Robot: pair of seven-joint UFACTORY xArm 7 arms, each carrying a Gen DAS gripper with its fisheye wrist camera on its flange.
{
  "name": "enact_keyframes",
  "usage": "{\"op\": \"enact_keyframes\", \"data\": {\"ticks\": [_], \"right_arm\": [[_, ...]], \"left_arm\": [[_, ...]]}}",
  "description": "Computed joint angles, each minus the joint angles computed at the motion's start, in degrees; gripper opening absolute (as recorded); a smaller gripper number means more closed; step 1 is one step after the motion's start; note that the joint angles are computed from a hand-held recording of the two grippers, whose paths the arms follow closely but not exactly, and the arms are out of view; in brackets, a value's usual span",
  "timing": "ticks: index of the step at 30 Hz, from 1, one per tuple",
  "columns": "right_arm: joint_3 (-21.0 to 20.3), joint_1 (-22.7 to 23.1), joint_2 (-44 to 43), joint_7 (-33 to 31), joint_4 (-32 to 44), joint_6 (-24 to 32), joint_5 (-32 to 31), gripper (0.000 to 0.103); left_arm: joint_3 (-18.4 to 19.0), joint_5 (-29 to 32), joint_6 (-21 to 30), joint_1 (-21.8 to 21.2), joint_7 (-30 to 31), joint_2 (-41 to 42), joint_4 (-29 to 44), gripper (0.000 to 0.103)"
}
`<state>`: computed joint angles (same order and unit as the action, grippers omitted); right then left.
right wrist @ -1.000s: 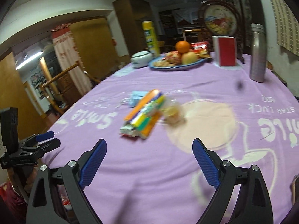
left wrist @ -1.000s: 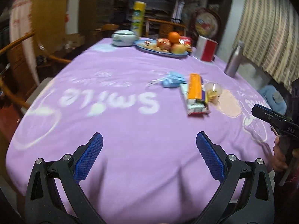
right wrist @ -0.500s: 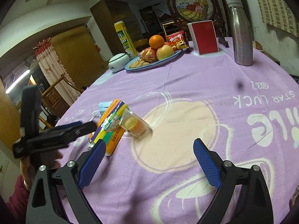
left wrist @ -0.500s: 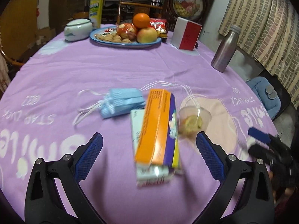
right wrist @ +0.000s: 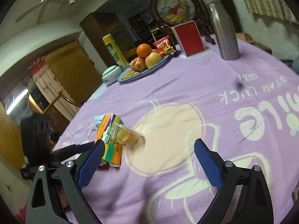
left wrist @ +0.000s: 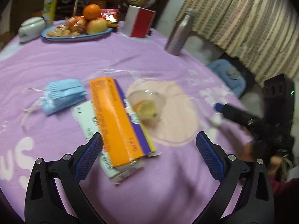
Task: Collect trash
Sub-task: 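Move the left tool toward the white medicine box beside the orange box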
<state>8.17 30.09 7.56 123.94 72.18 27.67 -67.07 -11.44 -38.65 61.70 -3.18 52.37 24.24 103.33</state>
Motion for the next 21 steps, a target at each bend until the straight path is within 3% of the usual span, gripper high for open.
{"op": "enact_keyframes", "data": {"ticks": [4, 8, 11, 16, 18, 21], "right_arm": [[-0.1, -0.2, -0.5, 3.3, -0.9, -0.8, -1.7, 0.095], [0.1, -0.4, -0.1, 2.6, -0.7, -1.4, -0.7, 0.095], [0.0, -0.3, -0.2, 3.0, -0.9, -1.6, -0.7, 0.095], [0.0, -0.3, -0.2, 3.5, -1.0, -2.2, -1.0, 0.095], [0.1, -0.2, -0.1, 2.9, -0.7, -2.5, -1.1, 0.095], [0.0, -0.2, 0.2, 1.7, -0.4, -2.7, -0.2, 0.095]], "left_arm": [[2.8, 7.6, -5.9, -3.3, -8.4, 0.7, 0.1, 0.096], [3.3, 14.6, -6.5, -4.5, -14.1, 3.7, 4.0, 0.098], [5.3, 20.2, -14.3, -5.6, -18.2, 2.9, 2.1, 0.097], [8.5, 28.4, -20.4, -3.1, -22.4, 0.5, -1.8, 0.097], [7.7, 27.4, -20.1, -0.3, -22.1, -0.2, -2.1, 0.096], [3.6, 19.7, -15.5, 4.0, -16.4, -0.9, -1.0, 0.096]]}}
